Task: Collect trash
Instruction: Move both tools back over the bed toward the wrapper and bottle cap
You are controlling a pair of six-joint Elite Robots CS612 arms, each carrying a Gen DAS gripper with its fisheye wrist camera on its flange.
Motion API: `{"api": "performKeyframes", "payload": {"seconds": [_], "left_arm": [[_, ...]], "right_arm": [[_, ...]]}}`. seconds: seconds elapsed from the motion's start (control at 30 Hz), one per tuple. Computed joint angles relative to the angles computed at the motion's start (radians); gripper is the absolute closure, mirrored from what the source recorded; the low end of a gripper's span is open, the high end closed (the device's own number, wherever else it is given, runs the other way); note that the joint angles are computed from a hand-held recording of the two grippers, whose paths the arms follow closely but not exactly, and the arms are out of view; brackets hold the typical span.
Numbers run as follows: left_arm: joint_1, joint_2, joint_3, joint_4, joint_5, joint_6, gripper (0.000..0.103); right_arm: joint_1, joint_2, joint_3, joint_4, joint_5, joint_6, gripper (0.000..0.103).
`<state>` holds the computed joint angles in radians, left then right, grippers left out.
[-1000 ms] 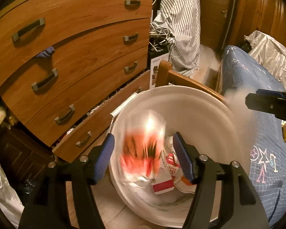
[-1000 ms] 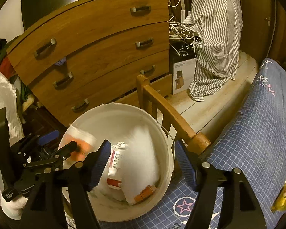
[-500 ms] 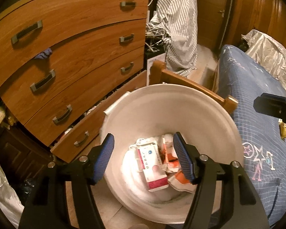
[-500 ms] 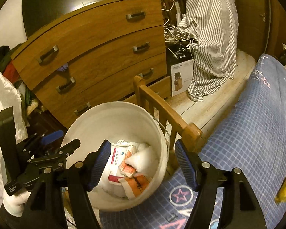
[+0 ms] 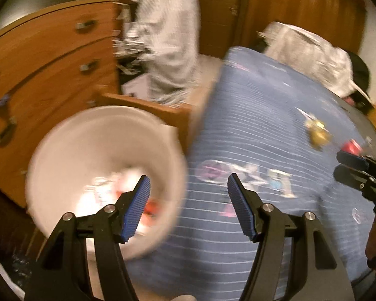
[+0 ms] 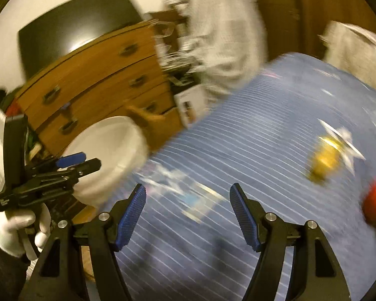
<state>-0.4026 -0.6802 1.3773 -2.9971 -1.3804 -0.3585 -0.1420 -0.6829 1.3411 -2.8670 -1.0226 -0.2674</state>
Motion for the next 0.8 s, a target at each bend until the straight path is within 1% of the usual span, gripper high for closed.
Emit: {"api": "performKeyframes", "payload": {"seconds": [0.13, 0.2, 0.27, 0.3, 0.37, 0.4, 0.47, 0.5, 0.53, 0.57, 0.63, 0.67, 0.7, 0.73, 0.77, 0.8], "left_arm": [[-0.045, 0.043, -0.061, 0.037, -0.079, 0.049, 0.041], [-0.065, 0.061, -0.087, 0.057, -0.109, 0.071, 0.041], [-0.083, 0.081, -0.118, 0.082, -0.138, 0.087, 0.041], [-0.090, 0.088, -0.129, 0.092, -0.146, 0.090, 0.041], [-0.101, 0.101, -0.152, 0.112, -0.159, 0.093, 0.040], [-0.106, 0.107, -0.164, 0.122, -0.159, 0.093, 0.039], [-0.115, 0.117, -0.185, 0.142, -0.154, 0.098, 0.039], [-0.118, 0.122, -0.198, 0.153, -0.154, 0.098, 0.039], [-0.122, 0.130, -0.215, 0.168, -0.154, 0.093, 0.039], [-0.124, 0.134, -0.225, 0.177, -0.155, 0.090, 0.039], [-0.130, 0.140, -0.242, 0.189, -0.151, 0.084, 0.039], [-0.132, 0.143, -0.250, 0.196, -0.152, 0.083, 0.038], [-0.133, 0.145, -0.256, 0.200, -0.154, 0.082, 0.038], [-0.135, 0.147, -0.263, 0.207, -0.153, 0.083, 0.038], [-0.138, 0.151, -0.271, 0.212, -0.151, 0.082, 0.037], [-0.139, 0.153, -0.277, 0.218, -0.154, 0.083, 0.037]], "right_arm": [[-0.101, -0.031, 0.106, -0.098, -0.041, 0.038, 0.033], [-0.151, -0.036, 0.137, -0.139, -0.053, 0.063, 0.033], [-0.203, -0.032, 0.155, -0.181, -0.067, 0.110, 0.033], [-0.220, -0.025, 0.150, -0.193, -0.067, 0.128, 0.033], [-0.268, 0.001, 0.131, -0.244, -0.043, 0.204, 0.033], [-0.285, 0.014, 0.118, -0.257, -0.024, 0.237, 0.033], [-0.322, 0.058, 0.058, -0.267, 0.050, 0.324, 0.032], [-0.333, 0.075, 0.031, -0.253, 0.080, 0.337, 0.032], [-0.346, 0.104, -0.017, -0.229, 0.132, 0.368, 0.032], [-0.354, 0.124, -0.049, -0.222, 0.161, 0.401, 0.032], [-0.370, 0.187, -0.148, -0.207, 0.251, 0.501, 0.032], [-0.374, 0.211, -0.188, -0.197, 0.268, 0.534, 0.032], [-0.370, 0.222, -0.210, -0.192, 0.267, 0.547, 0.032], [-0.370, 0.240, -0.244, -0.165, 0.289, 0.540, 0.032], [-0.366, 0.249, -0.265, -0.133, 0.297, 0.526, 0.032], [-0.363, 0.254, -0.282, -0.085, 0.298, 0.486, 0.032]]}}
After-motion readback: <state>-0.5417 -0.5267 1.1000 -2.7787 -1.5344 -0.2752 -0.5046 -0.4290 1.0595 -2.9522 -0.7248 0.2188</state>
